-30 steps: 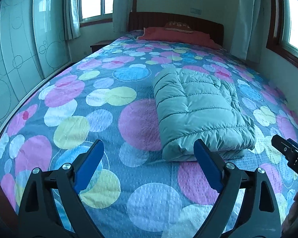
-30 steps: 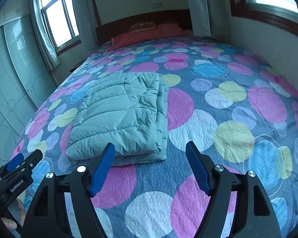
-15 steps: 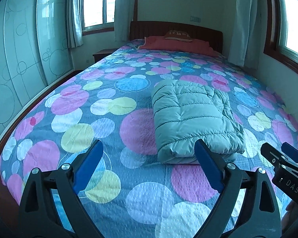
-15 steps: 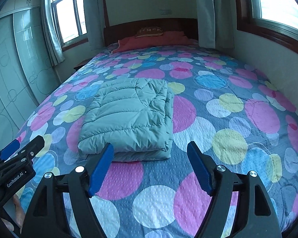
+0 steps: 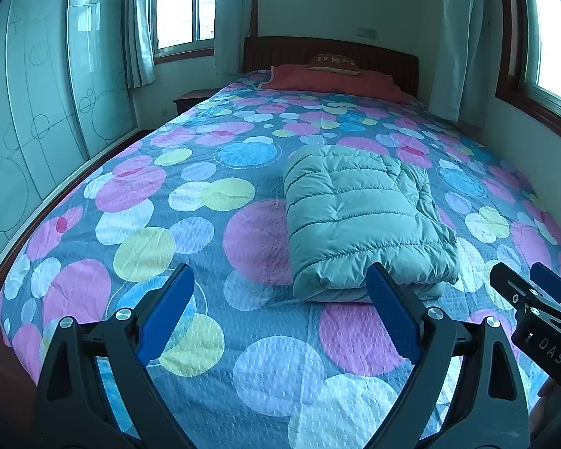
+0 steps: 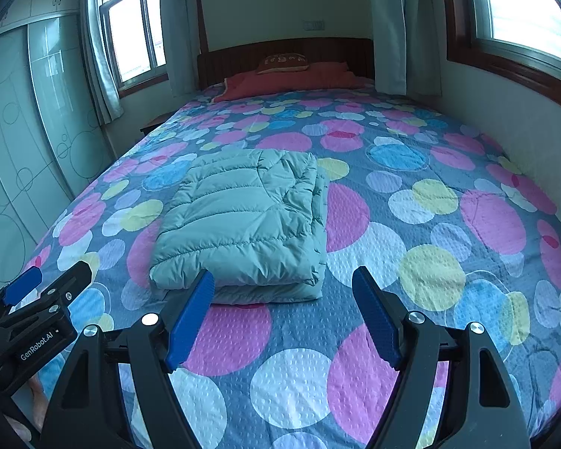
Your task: Fold large clothes
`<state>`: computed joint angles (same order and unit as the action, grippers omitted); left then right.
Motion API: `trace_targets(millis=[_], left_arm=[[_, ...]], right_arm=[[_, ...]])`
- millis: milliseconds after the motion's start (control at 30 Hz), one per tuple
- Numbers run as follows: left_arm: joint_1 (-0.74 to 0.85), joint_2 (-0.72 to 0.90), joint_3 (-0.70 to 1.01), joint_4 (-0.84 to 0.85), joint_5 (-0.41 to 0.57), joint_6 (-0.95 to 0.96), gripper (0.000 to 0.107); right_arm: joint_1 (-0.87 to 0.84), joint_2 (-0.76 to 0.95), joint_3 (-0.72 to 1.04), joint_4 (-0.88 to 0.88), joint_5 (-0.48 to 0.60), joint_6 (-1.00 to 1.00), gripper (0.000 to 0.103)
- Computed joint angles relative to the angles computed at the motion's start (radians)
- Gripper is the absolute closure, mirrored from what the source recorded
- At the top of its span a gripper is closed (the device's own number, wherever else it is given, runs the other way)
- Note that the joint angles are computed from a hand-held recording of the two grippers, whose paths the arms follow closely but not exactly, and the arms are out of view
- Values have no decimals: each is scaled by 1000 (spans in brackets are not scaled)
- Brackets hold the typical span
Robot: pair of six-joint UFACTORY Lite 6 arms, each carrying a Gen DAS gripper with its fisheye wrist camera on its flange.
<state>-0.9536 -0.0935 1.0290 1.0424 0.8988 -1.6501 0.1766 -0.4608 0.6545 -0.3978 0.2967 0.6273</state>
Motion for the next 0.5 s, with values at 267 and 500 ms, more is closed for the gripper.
trace_targets(millis=[267, 500], left_arm=[[-4, 4, 1, 1, 4, -3, 14], [-2, -4, -13, -4, -6, -8, 14]], right_arm=[[6, 2, 9, 19, 7, -22, 28], [18, 8, 13, -14, 10, 8, 28]])
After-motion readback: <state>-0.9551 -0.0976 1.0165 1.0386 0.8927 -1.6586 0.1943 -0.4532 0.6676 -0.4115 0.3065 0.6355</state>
